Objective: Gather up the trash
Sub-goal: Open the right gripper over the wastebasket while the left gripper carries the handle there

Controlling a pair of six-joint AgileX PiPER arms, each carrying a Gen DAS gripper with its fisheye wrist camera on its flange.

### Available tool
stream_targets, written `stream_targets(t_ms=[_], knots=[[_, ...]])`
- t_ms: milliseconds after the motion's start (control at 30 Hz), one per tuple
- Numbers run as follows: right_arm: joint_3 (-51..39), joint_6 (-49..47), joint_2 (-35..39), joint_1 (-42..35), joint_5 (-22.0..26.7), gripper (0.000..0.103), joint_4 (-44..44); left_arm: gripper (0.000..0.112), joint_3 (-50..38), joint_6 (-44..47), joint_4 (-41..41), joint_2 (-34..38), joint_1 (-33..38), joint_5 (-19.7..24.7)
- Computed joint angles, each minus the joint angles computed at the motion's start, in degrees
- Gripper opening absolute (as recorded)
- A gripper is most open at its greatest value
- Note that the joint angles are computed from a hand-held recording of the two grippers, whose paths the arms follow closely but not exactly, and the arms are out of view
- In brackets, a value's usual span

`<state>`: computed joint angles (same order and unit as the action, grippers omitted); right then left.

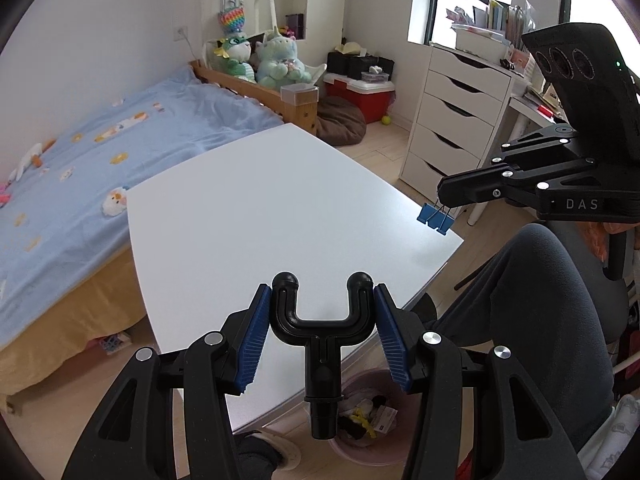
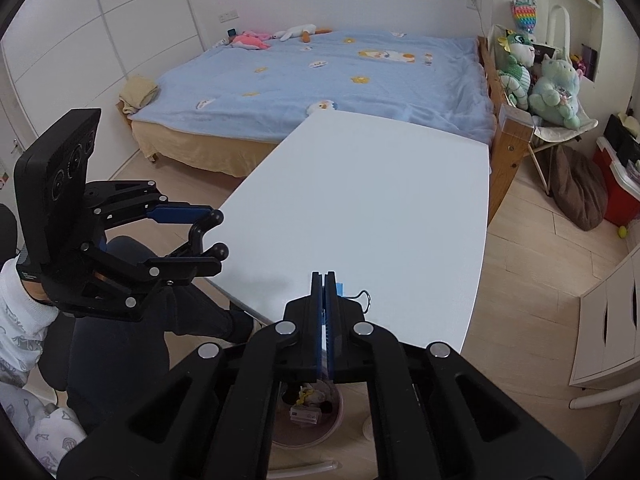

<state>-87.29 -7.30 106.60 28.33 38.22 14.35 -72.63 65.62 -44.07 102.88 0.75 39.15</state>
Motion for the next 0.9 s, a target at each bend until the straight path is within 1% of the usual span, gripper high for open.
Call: stream_targets(t_ms=[167,400,500,633,833,900], knots=[[6.3,-0.2,-5.0,2.2,-3.1,0.001,0.4,0.05,5.8,4.6,-4.1,-4.7,1.0,-0.5],[13.9,0.8,-9.6,5.5,-6.4,0.001,0.4,0.05,13.5,10.0,-8.7,-10.1,2.2,-1.1],[16.2,0.9,-10.2,6.7,-7.3,0.001,0.9,0.05,16.1,11.4,-9.6,-11.6,2.4,-1.7],[19.3,-0.1,-10.6,8.3,-8.8,0.001,2.9,0.05,19.2,13.2,-11.3,-13.9,3.4,-1.1],[21.5,-5.3,-9.4,9.1,-9.4,0.001,9.0,0.05,21.3,14.4,-12.1,-14.5,4.6,-0.2],[21.6,-6.1,-9.0,9.1,-9.3,0.003,10.1,0.051,21.6,14.6,-12.2,-14.4,4.9,-0.1]])
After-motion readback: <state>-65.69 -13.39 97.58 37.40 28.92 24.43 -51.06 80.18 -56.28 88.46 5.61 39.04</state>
